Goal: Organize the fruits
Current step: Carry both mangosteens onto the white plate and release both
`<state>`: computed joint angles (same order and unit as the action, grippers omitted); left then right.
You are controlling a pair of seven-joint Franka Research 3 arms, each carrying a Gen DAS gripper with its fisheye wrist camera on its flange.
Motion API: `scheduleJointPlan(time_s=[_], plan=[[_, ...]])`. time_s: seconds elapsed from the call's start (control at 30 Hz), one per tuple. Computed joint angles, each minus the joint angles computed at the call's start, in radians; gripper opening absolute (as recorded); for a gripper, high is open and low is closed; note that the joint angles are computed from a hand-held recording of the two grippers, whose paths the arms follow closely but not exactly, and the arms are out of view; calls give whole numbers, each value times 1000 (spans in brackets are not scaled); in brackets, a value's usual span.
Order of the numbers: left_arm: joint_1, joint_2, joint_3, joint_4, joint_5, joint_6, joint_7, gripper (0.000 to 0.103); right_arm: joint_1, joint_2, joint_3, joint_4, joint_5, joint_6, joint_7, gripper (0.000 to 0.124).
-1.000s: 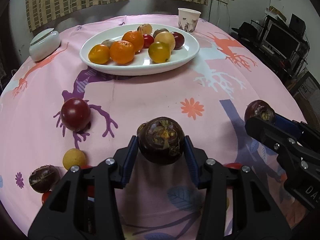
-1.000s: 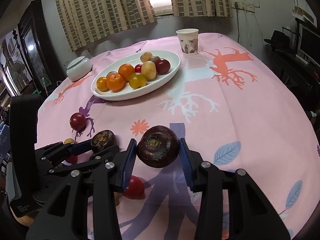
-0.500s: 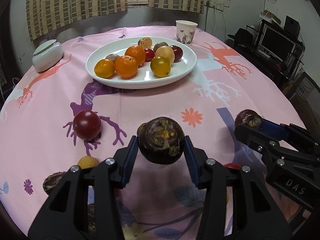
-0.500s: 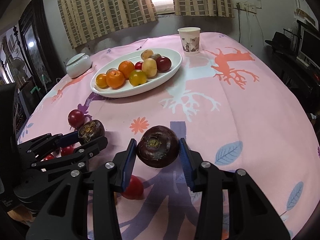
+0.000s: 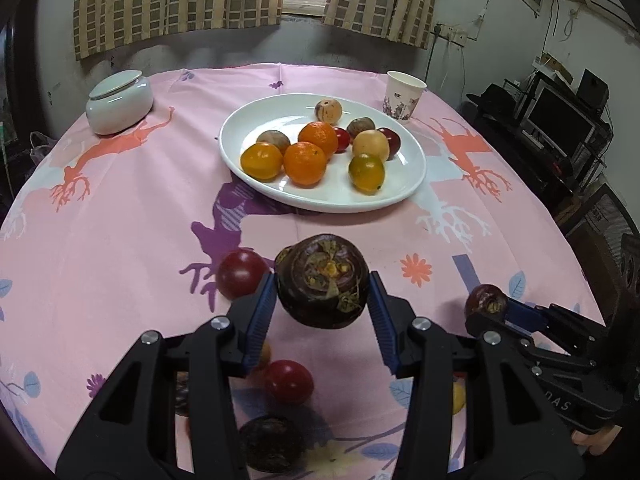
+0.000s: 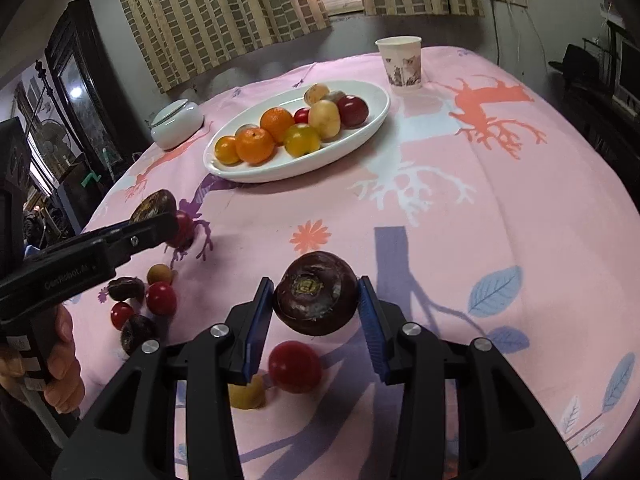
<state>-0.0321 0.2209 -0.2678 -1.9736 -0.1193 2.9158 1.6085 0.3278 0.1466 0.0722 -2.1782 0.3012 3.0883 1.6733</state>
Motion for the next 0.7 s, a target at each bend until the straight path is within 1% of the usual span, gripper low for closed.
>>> scheduleJointPlan(time_s=[0.07, 0.13, 0.17, 0.27, 0.3, 0.37, 0.47, 0.5, 0.57, 0.63, 0.7], plan=[[3, 3, 13, 26, 19, -32, 1, 47, 26, -4, -21, 11, -52, -21, 25, 43], [14, 10, 13, 56, 12, -64, 23, 47, -3, 0, 21, 49, -8, -72, -46, 43], [15, 16, 16, 76, 13, -82, 26, 47, -6, 5, 25, 73, -5, -97, -67, 43], [-3, 52, 48, 153, 73, -110, 0, 47, 28, 31, -23, 158, -125, -129, -29, 43], [-1, 68, 47, 178, 78, -106, 5, 47, 32, 46, -32, 187, -152, -129, -25, 43], [3, 114, 43, 252, 87, -121, 15, 47, 33, 90, -46, 259, -182, -133, -20, 43], [-20, 205, 64, 401, 137, -191, -27, 47, 33, 169, -64, 371, -199, -145, -17, 43], [-31, 238, 73, 453, 157, -216, -44, 47, 32, 200, -67, 418, -204, -163, -21, 43], [-55, 301, 96, 549, 203, -258, -87, 47, 10, 261, -47, 512, -179, -217, -52, 43], [-62, 349, 100, 618, 226, -291, -105, 47, -12, 312, -22, 587, -146, -258, -95, 43], [-68, 401, 100, 689, 237, -328, -120, 47, 5, 360, -39, 656, -163, -285, -106, 43]])
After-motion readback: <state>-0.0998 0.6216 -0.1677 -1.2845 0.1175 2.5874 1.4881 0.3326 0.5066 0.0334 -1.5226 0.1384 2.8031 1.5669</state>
